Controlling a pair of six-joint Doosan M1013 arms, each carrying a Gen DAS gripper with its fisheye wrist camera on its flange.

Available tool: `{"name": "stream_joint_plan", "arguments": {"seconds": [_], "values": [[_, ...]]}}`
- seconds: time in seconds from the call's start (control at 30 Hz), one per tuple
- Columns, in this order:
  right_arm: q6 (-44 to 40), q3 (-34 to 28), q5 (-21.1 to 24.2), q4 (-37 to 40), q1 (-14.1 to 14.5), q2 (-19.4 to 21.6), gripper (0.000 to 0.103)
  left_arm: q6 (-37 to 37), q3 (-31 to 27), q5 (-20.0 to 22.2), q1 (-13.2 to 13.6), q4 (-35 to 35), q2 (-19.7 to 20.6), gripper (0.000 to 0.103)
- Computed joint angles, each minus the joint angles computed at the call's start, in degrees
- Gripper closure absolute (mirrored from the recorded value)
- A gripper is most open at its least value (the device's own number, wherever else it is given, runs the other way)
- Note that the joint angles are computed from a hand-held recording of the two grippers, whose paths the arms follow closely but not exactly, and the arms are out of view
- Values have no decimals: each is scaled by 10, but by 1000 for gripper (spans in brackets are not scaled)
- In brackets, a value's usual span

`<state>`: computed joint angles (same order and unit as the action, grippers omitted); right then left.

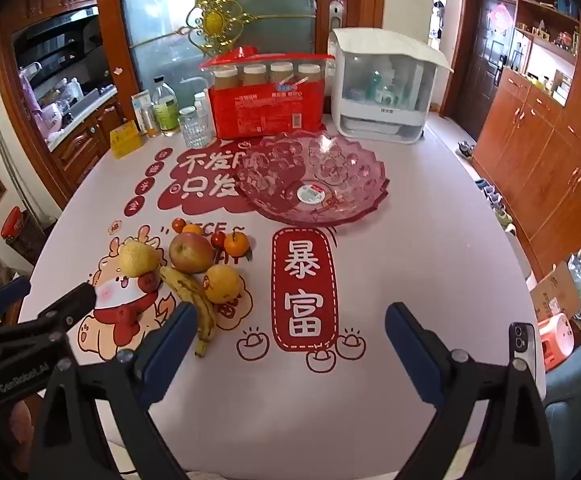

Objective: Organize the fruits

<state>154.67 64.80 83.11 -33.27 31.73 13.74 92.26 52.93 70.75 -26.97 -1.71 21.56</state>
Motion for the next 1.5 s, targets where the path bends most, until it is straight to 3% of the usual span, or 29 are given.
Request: {"name": "stream_joint_plan", "arguments": {"seconds": [0.1, 0.17, 0.3, 0.4, 1.5], "values": [[-6, 6, -10, -11, 1, -3, 8, 11, 4, -9, 1, -1, -1, 1], [-9, 16, -18, -27, 9, -10, 8, 7, 29, -44, -10, 22, -15, 1], [-8, 20, -24, -28, 13, -14, 8, 8, 43, -51, -9, 8, -25, 1], [-7, 24, -30, -25, 12, -18, 8, 5, 35, -35, -9, 0, -23, 1], [-18, 29, -26, -16, 13, -21, 9, -5, 57, -38, -7, 2, -38, 1]]}}
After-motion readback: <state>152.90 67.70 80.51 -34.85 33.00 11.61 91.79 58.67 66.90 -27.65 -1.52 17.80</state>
